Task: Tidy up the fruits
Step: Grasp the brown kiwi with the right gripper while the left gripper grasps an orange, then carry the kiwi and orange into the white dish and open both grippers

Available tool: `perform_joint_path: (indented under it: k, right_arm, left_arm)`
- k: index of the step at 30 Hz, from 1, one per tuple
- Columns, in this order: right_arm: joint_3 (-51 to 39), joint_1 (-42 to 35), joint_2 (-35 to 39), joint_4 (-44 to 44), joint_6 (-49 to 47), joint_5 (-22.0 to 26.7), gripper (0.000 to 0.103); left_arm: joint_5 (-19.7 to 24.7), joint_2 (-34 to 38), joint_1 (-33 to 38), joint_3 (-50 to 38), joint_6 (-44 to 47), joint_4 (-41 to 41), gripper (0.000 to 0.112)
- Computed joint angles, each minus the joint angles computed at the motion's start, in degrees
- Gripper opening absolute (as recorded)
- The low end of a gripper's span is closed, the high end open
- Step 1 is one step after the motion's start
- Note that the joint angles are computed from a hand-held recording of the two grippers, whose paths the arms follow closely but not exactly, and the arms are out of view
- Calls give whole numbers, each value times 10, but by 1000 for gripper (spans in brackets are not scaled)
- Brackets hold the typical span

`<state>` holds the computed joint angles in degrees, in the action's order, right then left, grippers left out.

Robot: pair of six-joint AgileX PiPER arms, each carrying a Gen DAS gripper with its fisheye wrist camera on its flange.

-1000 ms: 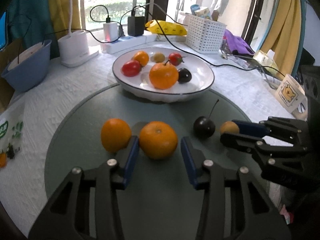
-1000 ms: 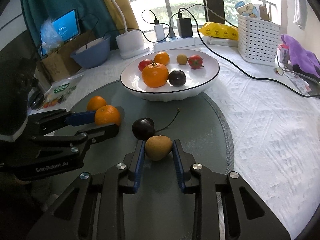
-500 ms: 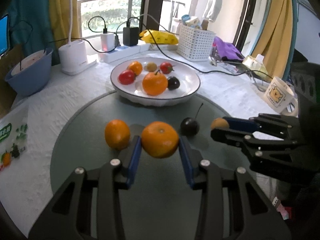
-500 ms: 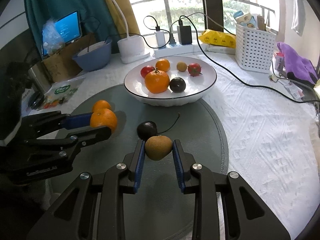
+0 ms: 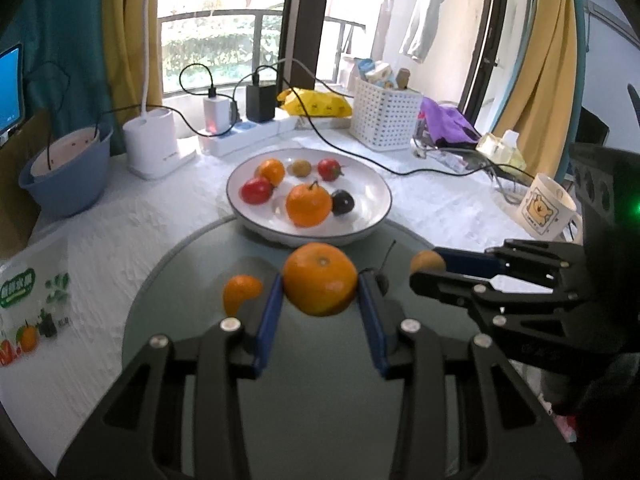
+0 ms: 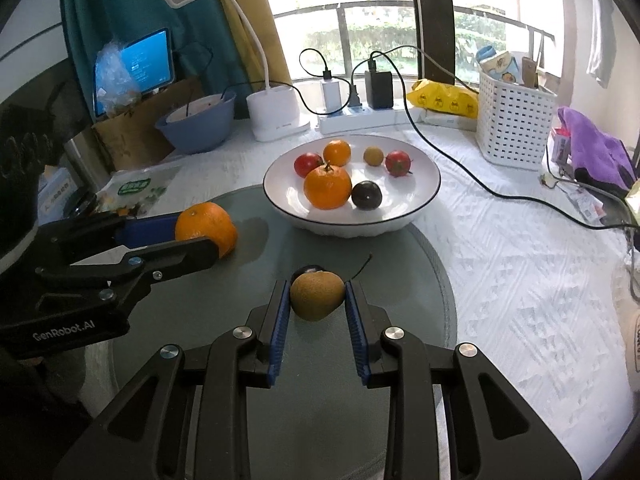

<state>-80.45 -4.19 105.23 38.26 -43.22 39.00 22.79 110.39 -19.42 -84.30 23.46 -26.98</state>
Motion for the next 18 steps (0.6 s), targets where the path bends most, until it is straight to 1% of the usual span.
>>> perform_joint_path:
  k: [9,18]
  right_arm:
    - [-44,-6,24,3,0,9,30]
    - [-101,-13,63,3,12,22,30]
  left_arm:
    - [21,22,4,-48,-13,19,40]
    - [53,65,7,-125,-39,48,40]
